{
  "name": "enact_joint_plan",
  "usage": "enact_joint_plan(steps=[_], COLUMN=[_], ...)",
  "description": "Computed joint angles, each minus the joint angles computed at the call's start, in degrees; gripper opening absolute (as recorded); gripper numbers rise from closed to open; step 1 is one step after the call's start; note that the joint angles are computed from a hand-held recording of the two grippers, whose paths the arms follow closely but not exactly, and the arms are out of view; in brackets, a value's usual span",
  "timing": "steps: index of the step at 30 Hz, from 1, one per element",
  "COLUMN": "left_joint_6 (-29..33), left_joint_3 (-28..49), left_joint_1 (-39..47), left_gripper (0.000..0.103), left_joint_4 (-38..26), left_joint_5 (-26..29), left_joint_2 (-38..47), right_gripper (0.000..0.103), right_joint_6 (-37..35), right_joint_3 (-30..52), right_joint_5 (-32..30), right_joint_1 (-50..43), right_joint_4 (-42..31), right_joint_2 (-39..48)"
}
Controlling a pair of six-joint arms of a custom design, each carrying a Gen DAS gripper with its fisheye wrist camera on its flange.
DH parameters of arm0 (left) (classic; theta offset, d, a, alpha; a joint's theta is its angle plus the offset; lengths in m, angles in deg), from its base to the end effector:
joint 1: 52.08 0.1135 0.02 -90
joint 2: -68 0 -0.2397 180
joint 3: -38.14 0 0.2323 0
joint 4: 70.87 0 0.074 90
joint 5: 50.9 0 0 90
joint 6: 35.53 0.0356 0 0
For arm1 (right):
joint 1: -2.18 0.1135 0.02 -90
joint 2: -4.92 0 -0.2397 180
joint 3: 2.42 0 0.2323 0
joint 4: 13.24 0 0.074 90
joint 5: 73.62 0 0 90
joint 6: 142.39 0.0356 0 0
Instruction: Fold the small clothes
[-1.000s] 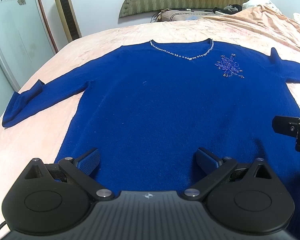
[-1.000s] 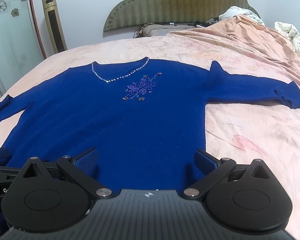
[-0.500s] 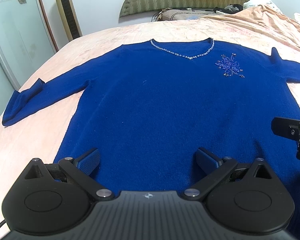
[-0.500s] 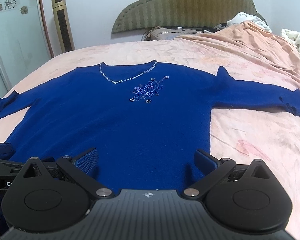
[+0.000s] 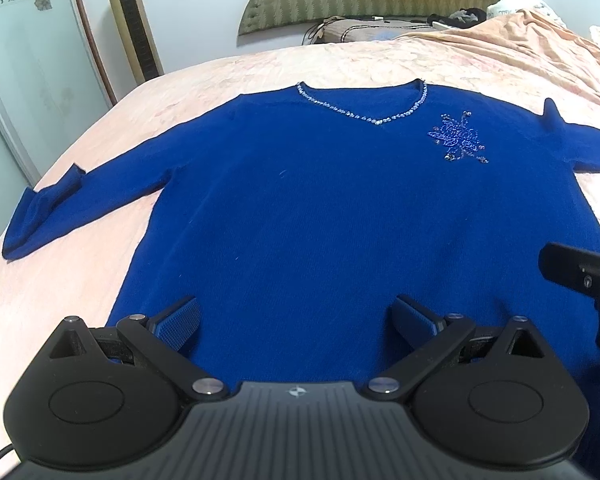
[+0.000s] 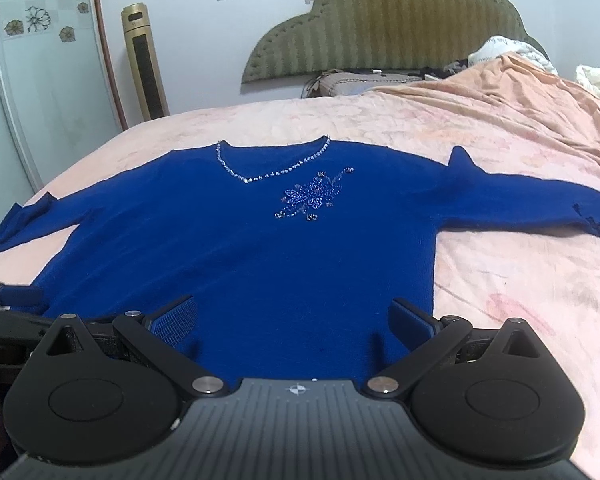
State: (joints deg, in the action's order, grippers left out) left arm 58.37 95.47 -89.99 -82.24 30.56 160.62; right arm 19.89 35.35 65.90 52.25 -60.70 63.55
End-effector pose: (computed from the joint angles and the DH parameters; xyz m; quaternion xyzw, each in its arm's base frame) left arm 0.2364 -0.1774 0.1393 0.3050 0.8756 -0.0415 0.3724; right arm 0.1159 0.0962 0.1452 0.2491 0.8600 -0.0487 0.4427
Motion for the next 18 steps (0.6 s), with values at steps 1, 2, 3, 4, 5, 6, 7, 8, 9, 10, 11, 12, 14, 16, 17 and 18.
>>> enact_joint_plan(steps=[1, 2, 3, 4, 5, 6, 7, 8, 9, 10, 11, 12, 14, 16, 17, 18], left_joint_6=[0.02, 0.04, 0.03, -0.02, -0.11, -0.15, -0.22, -0.36, -0.51, -0.46, -0.47, -0.62, -0.75, -1.01, -1.20, -1.38], left_joint_3=[0.60, 1.25, 1.72, 2.28, 2.89, 3.46, 4.17, 4.97, 5.88, 6.74, 7.51, 8.51, 10.18, 11.54, 11.85, 12.08], left_joint_1=[-0.33, -0.73, -1.09, -1.50, -1.91, -2.20, -2.52, -2.84, -3.16, -3.39, -3.63, -4.01, -4.91, -5.68, -5.96, -6.01], left_gripper=[0.103, 0.103, 0.103, 0.103, 0.103, 0.103, 0.103, 0.103, 0.103, 0.103, 0.103, 0.103, 0.103, 0.103, 0.103, 0.103], left_joint_4=[-0.29, -0.46, -0.53, -0.58, -0.69, -0.82, -1.04, -1.36, -1.94, -2.40, -2.79, -3.26, -3.89, -4.04, -3.47, -3.09], left_joint_5=[-0.23, -0.51, -0.83, -1.25, -1.65, -1.89, -2.08, -2.30, -2.46, -2.24, -1.95, -1.91, -1.93, -1.72, -1.32, -0.69], left_joint_2=[0.40, 0.88, 1.23, 1.64, 2.05, 2.47, 3.00, 3.61, 4.24, 4.83, 5.34, 6.04, 7.25, 8.32, 8.72, 8.98], right_gripper=[0.103, 0.103, 0.103, 0.103, 0.103, 0.103, 0.103, 0.103, 0.103, 0.103, 0.103, 0.103, 0.103, 0.103, 0.103, 0.102], right_joint_6=[-0.74, -1.59, -2.30, -2.86, -3.34, -4.16, -5.05, -5.77, -7.08, -8.36, -9.77, -11.22, -14.18, -17.28, -18.90, -20.85], right_joint_3=[-0.55, -1.16, -1.63, -1.95, -2.20, -2.56, -3.01, -3.53, -4.23, -5.02, -5.83, -6.36, -6.92, -8.15, -8.65, -9.21], right_joint_5=[-0.20, -0.60, -1.08, -1.47, -1.78, -2.22, -2.66, -3.05, -3.61, -4.03, -4.51, -5.23, -7.35, -9.48, -10.53, -11.39], right_joint_1=[-0.25, -0.71, -1.36, -2.01, -2.56, -3.28, -3.92, -4.35, -5.20, -5.85, -6.52, -7.56, -10.43, -13.30, -15.14, -17.58], right_joint_4=[0.37, 0.79, 0.96, 0.88, 0.78, 0.73, 0.76, 0.83, 1.22, 1.66, 2.06, 2.41, 2.45, 1.89, 1.27, 0.45], right_joint_2=[-1.08, -2.34, -3.43, -4.26, -4.79, -5.57, -6.48, -7.42, -8.78, -10.27, -11.88, -12.91, -14.42, -18.21, -20.26, -22.67])
